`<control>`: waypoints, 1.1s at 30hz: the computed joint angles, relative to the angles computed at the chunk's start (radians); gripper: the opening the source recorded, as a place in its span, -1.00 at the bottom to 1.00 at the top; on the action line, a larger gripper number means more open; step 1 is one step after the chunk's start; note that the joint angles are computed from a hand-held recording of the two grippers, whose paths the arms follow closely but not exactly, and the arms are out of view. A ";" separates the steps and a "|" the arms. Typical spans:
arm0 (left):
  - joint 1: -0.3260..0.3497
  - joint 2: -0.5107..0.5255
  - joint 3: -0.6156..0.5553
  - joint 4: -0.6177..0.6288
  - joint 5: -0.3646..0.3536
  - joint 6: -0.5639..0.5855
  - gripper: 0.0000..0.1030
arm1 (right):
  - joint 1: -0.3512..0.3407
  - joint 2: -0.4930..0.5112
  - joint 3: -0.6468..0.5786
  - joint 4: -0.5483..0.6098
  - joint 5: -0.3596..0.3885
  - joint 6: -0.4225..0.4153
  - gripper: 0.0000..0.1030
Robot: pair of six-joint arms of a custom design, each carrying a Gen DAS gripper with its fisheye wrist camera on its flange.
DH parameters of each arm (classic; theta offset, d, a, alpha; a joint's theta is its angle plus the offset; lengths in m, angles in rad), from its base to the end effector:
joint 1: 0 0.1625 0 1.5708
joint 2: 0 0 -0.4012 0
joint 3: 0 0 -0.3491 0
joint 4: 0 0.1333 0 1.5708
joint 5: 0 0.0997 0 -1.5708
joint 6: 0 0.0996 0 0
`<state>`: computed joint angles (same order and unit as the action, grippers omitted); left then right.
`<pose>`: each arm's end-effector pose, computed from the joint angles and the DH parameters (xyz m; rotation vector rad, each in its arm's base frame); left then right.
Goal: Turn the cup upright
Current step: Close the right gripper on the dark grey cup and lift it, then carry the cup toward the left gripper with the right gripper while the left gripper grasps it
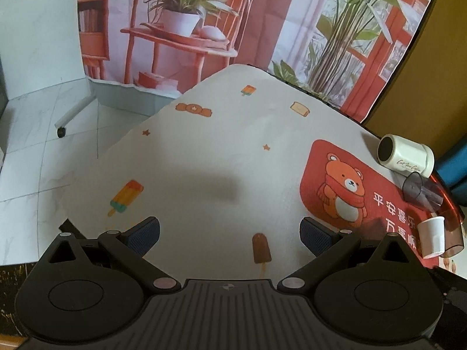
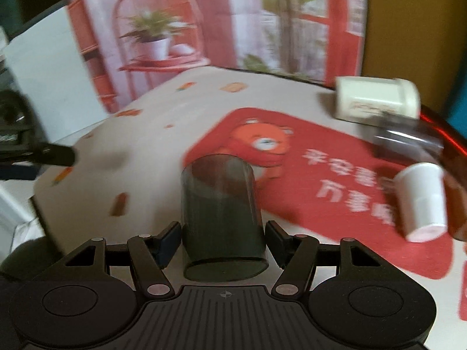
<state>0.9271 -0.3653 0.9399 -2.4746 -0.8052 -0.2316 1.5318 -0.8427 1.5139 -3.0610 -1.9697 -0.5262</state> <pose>-0.3095 -0.7496 0.0804 0.3432 2.4485 -0.7921 0.0682 -0.6787 0.2550 0.3756 -2.3866 0.8675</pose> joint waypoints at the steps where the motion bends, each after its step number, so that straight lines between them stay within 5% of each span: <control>1: -0.001 -0.006 0.010 0.001 0.000 -0.008 1.00 | 0.005 0.002 -0.004 0.017 0.010 0.006 0.16; 11: -0.003 -0.047 0.071 0.035 -0.008 -0.068 1.00 | 0.032 -0.001 0.017 0.057 0.057 -0.026 0.21; 15: -0.008 -0.047 0.069 0.046 -0.035 -0.080 1.00 | 0.025 -0.037 0.071 0.001 0.077 -0.049 0.65; 18: -0.010 -0.038 0.049 0.073 -0.062 -0.102 1.00 | 0.011 -0.079 0.123 -0.043 0.082 -0.048 0.79; 22: -0.011 -0.009 -0.002 0.129 -0.099 -0.135 1.00 | -0.015 -0.139 0.202 -0.127 0.046 -0.012 0.99; 33: -0.029 0.175 -0.277 0.302 -0.115 -0.177 1.00 | -0.133 -0.279 0.396 -0.341 -0.034 0.075 0.99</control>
